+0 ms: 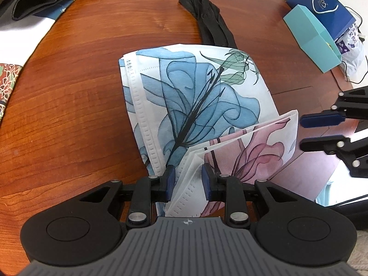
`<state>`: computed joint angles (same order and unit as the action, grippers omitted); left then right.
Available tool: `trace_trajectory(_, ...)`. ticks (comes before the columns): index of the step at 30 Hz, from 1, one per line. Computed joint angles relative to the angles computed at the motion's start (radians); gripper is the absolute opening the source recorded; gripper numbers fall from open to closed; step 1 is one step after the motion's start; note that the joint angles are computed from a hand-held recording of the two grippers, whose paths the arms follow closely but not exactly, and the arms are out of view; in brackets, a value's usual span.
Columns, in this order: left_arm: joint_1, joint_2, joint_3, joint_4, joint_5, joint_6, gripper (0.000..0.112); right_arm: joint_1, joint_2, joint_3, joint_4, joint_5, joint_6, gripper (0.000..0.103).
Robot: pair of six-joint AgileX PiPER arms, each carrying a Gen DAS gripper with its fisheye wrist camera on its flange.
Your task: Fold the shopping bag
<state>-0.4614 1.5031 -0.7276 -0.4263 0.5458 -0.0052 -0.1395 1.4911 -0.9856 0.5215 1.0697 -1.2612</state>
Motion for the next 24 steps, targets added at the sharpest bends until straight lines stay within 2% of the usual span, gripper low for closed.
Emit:
trace_trajectory(9, -0.031, -0.049, 0.037, 0.064, -0.06, -0.075, 0.029, 0.058, 0.061, 0.062, -0.023, -0.134, 0.074, 0.025)
trace_trajectory(11, -0.083, -0.098, 0.038, 0.202, -0.069, -0.22, 0.03, 0.058, 0.077, 0.077, -0.019, -0.167, 0.076, 0.025)
trace_trajectory(13, -0.124, -0.14, 0.041, 0.288, -0.071, -0.288, 0.027, 0.051, 0.093, 0.082, -0.006, -0.179, 0.075, 0.025)
trace_trajectory(17, -0.152, -0.164, 0.036, 0.247, -0.066, -0.172, 0.026, 0.033, 0.111, 0.081, 0.008, -0.173, 0.067, 0.025)
trace_trajectory(21, -0.174, -0.084, -0.009, 0.278, -0.028, -0.138, 0.012, 0.033, 0.109, 0.089, 0.011, -0.178, 0.049, 0.026)
trace_trajectory(24, -0.158, -0.035, -0.018, 0.25, -0.039, -0.103, 0.006, 0.036, 0.109, 0.091, 0.015, -0.175, 0.035, 0.031)
